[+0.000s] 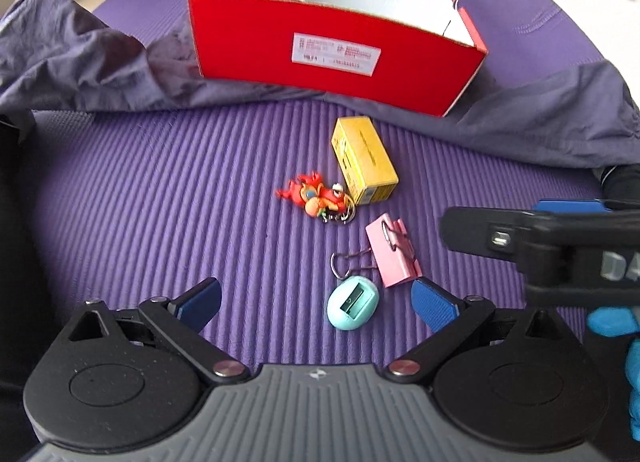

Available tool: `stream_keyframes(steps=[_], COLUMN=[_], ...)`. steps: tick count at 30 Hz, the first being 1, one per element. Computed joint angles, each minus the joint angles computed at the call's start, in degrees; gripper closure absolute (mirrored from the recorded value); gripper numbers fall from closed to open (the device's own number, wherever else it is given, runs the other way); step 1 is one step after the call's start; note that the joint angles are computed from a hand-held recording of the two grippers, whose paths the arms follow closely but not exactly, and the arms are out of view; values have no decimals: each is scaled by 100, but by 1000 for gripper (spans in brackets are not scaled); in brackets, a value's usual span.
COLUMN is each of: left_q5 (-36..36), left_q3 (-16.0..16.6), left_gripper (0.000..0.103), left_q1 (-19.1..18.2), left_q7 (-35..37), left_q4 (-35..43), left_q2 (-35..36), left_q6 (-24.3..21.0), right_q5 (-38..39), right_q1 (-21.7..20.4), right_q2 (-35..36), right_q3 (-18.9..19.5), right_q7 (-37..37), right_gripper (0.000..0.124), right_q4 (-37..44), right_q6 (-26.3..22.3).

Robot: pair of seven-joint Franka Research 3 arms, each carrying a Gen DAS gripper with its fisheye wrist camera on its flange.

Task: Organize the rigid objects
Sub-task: 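Grasp the teal egg keychain with the left tool while the right tool grasps the pink binder clip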

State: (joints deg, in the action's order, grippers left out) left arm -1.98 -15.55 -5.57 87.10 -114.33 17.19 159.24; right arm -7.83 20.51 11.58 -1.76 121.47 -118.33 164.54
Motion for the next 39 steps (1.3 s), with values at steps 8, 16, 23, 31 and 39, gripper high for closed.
stream_keyframes(steps=[8,16,23,31,39], left_q5=[61,410,1024,919,711], left_q3=[-103,-5,207,-154,-372], left_gripper=[1,2,2,29,60], left_q1=[28,-24,-200,123,294], left_q7=[307,263,-124,215,687], left_q4=[-62,-245,-343,-351,-463], left_q2=[215,223,246,308,276], left_q6=[100,682,1015,944,1074], right_q5=[500,653,801,780,764], right_q1=[-10,46,78,148,138], right_q2=[566,920,1057,1116,1057], right_q3=[100,67,93,46,19], right_q7=[-259,-252,-322,-310,-205], right_gripper=[30,47,67,76,94], right_q4=[585,985,1149,1203,1077], right_q6=[-581,-931,-1075,-1114,-1000])
